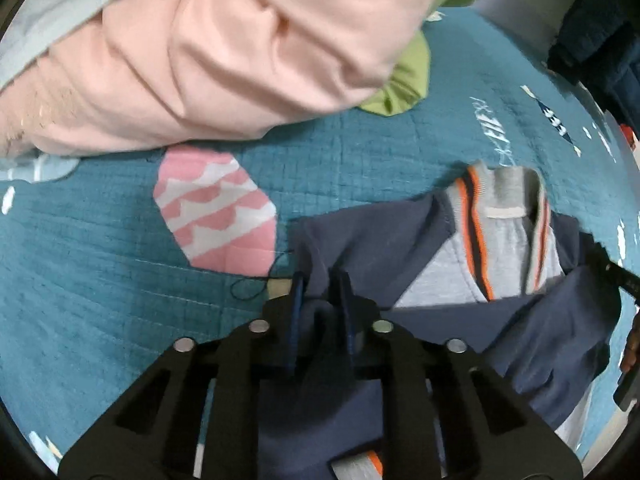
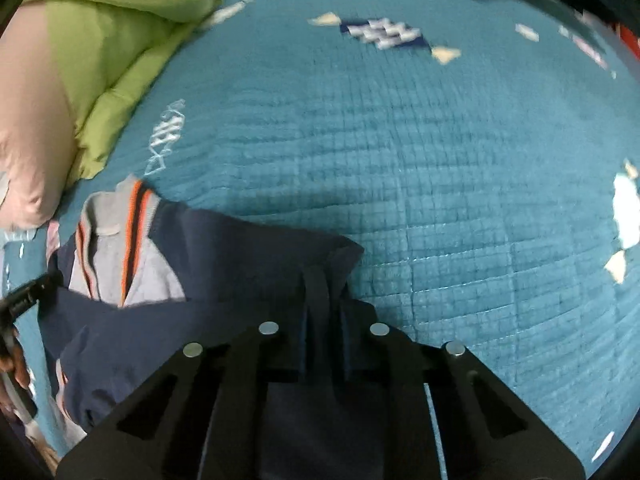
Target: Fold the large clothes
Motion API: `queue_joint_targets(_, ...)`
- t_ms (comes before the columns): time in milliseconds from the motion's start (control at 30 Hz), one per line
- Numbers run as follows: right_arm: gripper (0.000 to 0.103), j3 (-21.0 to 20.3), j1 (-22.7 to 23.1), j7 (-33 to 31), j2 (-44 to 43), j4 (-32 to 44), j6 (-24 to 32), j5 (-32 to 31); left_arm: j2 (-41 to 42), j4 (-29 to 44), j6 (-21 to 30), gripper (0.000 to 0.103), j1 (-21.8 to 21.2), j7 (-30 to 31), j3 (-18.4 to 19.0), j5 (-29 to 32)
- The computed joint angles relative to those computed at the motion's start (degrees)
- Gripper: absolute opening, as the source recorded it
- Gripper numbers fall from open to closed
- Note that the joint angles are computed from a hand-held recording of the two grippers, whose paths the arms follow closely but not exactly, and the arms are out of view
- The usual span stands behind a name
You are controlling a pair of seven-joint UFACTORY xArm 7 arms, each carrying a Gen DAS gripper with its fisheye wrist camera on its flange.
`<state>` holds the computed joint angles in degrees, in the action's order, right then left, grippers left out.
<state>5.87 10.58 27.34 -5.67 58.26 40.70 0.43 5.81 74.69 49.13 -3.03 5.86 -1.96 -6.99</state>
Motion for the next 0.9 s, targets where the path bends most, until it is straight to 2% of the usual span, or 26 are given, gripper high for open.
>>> queue_joint_targets(100, 0.010, 0.07, 0.24, 0.68, -5.99, -4.19, -3.69, 0.99, -4.04, -2.61, -1.01, 0.013, 0.46, 2.69, 0.06, -3.25)
queue_joint_targets(200, 0.010, -0.28, 0.67, -1.37, -11.89, -7.42, -5.55, 2.50, -8.99, -4.99, -0.63, 0.012, 0.77, 5.61, 0.71, -6.49)
queue_joint_targets(333, 0.010, 0.66, 1.09, -0.77, -23.47, -12.46, -4.14, 3.56, -21.30, -12.47, -0.55, 0.012, 0.37, 10.17, 2.67, -9.51)
queue_joint_targets(433, 0.010, 2.79, 1.48, 1.27, -31.39, -15.46, -1.75, 2.86, -31.90, -19.05, -0.04, 0.012, 0.19, 9.92, 4.00, -10.01)
queue_joint_targets(567, 0.010, 5.53, 2.43, 5.16, -43.96, -19.29, 5.19, 2.72, -45.68, -26.87, 1.61, 0.012, 0.30, 6.44, 4.69, -8.74)
queue_joint_targets(633, 0.010, 6.49, 3.32, 6.99, -50.16, -20.82, 10.17, 3.03, -53.82, -30.80, 4.74, 0.012, 1.11, 3.80, 5.58, -8.07)
queue_joint_targets(800, 0.010, 9.84, 7.85, 12.27, -64.09, -24.72, 25.63, 6.77, -71.02, -38.37, 17.18, 0.012, 4.19, -0.73, 8.36, -4.69)
queue_joint_targets(900, 0.010, 11.44, 10.38, 17.00, -71.24, -28.14, 32.72, 10.74, -78.45, -42.10, 24.85, 0.012, 6.61, -1.85, 10.39, -2.20)
